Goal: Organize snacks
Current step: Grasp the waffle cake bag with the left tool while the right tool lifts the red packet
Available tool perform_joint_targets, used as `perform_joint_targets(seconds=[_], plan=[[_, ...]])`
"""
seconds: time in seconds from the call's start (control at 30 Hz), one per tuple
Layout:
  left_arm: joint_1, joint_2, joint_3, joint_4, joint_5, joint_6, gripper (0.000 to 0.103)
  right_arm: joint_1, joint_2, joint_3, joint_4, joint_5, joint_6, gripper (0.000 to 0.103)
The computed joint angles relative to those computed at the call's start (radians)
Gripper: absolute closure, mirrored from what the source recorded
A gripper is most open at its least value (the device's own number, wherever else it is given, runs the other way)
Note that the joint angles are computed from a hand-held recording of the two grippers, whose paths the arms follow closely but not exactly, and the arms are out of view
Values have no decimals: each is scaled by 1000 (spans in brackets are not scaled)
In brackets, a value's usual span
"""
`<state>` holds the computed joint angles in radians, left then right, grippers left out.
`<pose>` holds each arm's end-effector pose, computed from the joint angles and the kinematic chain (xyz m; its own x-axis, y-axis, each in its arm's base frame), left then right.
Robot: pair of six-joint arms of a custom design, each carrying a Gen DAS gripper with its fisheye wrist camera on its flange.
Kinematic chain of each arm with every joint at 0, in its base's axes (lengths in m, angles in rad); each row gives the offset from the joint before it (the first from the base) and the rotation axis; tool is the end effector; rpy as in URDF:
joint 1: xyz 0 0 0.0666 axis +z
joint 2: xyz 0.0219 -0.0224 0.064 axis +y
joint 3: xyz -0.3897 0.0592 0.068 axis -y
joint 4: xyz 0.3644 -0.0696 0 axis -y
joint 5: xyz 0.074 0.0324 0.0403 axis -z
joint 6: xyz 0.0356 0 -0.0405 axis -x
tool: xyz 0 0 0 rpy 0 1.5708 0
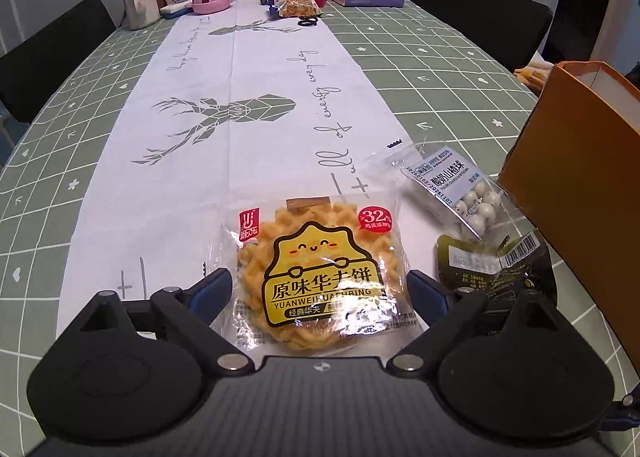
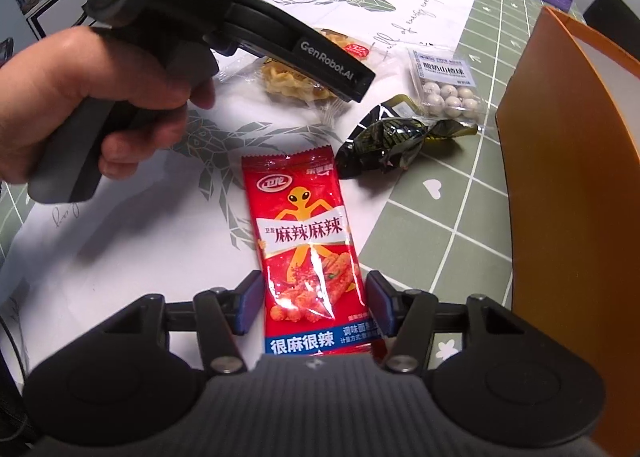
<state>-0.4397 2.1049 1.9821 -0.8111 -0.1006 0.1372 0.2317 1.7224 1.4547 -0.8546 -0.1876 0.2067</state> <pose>0.6396 -0.2974 0.2987 -0.7712 0.2124 -0.6002 0.2665 0.9638 -0.0014 0.5304 0.1316 0.3109 -0.7959 -0.3949 -0.4589 -0.4778 0.8752 0.0755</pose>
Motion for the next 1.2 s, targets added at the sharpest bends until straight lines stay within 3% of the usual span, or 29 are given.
perform_joint_targets(seconds=[0.17,0.4,0.93,1.2], plan=[[4,-22,-19,-1,23,0,15,2,3,6,-6,15,2,54],[25,-80,-89,26,68,0,24,6,0,15,-22,22,-11,59],[71,-246,-270,119,116,0,25,15,-46,13,-35,37,-25,79],[68,-310,-332,158,124,-11,25,22,-88,-3,-25,62,-21,83]])
